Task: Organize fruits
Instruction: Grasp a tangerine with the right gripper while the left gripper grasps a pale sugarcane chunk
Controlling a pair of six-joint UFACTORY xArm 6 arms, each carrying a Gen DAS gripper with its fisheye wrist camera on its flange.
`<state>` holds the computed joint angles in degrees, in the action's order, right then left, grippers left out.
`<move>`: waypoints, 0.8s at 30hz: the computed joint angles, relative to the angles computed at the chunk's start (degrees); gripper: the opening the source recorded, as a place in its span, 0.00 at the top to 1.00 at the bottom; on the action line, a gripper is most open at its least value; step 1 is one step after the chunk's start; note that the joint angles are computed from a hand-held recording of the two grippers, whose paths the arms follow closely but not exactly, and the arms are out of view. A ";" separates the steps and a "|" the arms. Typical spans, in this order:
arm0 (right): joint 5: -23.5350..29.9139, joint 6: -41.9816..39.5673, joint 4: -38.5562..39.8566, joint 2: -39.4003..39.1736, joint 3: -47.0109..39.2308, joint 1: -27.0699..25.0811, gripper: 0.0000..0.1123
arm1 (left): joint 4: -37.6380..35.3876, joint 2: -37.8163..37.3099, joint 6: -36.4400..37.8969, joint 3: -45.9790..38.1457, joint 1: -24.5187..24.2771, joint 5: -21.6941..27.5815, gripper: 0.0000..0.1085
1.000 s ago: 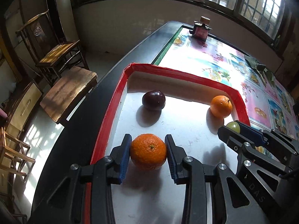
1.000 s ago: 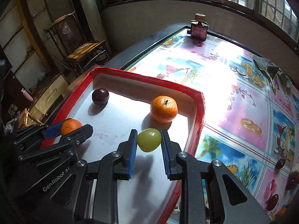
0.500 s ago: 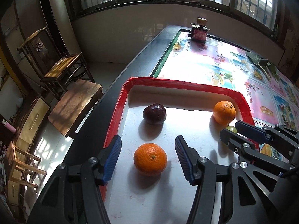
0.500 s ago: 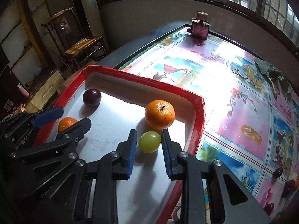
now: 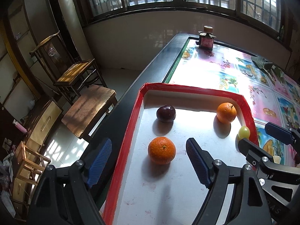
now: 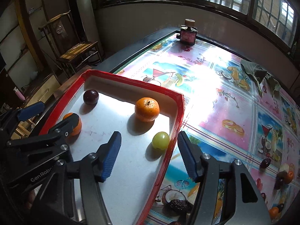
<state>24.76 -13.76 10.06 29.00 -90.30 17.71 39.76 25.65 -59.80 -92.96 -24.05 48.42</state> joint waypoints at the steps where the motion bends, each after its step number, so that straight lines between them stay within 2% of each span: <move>1: -0.48 -0.45 0.47 -1.02 1.28 0.01 0.42 | 0.07 -0.40 -0.47 0.30 -0.31 0.46 0.25; 6: -3.85 -2.94 4.35 -7.92 10.34 -0.68 0.42 | -0.41 -3.88 -3.61 3.73 -2.15 0.43 0.25; 9: -8.15 -6.12 9.65 -13.71 18.04 -2.01 0.42 | 2.71 -5.93 -7.16 5.77 -4.40 -0.59 0.25; 12: -12.03 -9.97 15.47 -19.33 25.37 -4.75 0.41 | 2.30 -6.00 -7.88 5.60 -6.74 -2.07 0.25; 15: -14.18 -15.26 21.43 -23.58 30.91 -8.93 0.39 | -0.79 -3.56 -5.79 2.37 -9.19 -3.41 0.25; 20: -16.64 -17.33 19.07 -25.25 34.26 -16.89 0.39 | -5.31 3.46 0.31 -7.22 -13.23 -2.63 0.25; 24: -12.61 -22.74 23.03 -23.67 32.37 -21.70 0.39 | -7.65 7.85 3.47 -13.04 -15.50 -1.66 0.25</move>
